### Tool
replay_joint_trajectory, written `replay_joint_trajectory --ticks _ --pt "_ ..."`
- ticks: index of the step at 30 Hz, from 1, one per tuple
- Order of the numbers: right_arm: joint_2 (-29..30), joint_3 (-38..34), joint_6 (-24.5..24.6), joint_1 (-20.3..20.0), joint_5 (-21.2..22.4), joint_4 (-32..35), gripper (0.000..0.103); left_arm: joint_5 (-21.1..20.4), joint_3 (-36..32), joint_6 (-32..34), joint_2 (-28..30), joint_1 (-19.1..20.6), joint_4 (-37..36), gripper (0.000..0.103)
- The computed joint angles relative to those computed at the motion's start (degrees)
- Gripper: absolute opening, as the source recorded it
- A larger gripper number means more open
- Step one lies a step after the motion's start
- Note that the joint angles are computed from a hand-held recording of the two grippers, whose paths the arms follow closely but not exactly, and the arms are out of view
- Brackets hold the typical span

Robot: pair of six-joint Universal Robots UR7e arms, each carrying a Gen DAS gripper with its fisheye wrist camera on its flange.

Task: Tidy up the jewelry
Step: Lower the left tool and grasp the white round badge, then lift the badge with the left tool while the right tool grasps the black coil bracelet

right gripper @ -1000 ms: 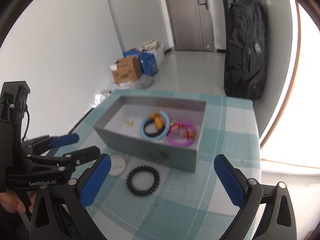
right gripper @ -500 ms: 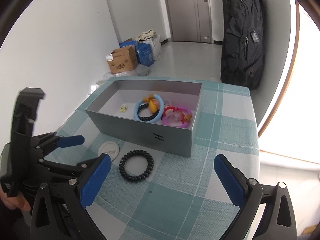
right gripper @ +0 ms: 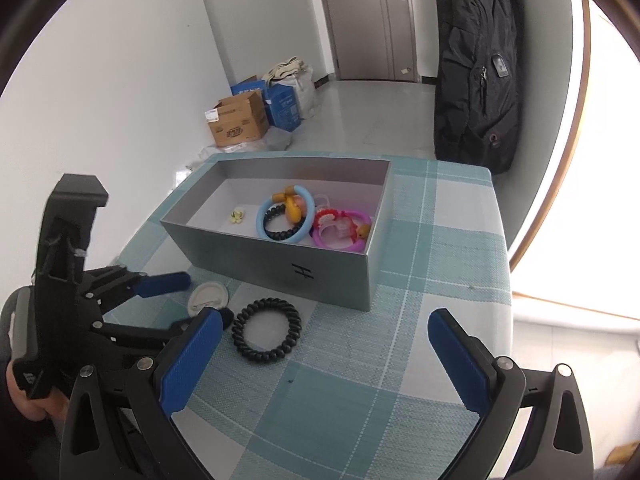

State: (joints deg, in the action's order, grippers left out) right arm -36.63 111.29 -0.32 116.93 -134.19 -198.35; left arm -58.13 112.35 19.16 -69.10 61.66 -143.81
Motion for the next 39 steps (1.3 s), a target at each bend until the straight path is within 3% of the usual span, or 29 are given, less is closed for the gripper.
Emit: replay_joint_trajectory --ticks 4,10,23,34,39 --pt "0.07 -0.19 0.56 -0.07 -0.35 0.75 0.103 -1.1 -0.51 -1.23 -0.21 0.06 1.66 0.037" --pt "-0.03 0.08 1.72 -0.22 -0.5 1.42 0.103 -7.24 -2.27 -5.38 -1.66 1.26 5.35 0.037" --pt "0.25 -0.29 4.38 -0.6 -0.23 5.81 0.103 -15.82 -0.71 -7.01 -6.91 1.49 -4.12 0.037" --pt "3.25 -3.51 0.2 0.02 0.84 8.5 0.1 -20.85 -5.84 -12.12 -4.99 5.7 -2.64 0.037" --pt "6.66 -6.86 -3.54 1.32 -3.97 8.16 0.091 -21.29 -6.03 -12.46 -5.28 6.18 -2.24 0.037"
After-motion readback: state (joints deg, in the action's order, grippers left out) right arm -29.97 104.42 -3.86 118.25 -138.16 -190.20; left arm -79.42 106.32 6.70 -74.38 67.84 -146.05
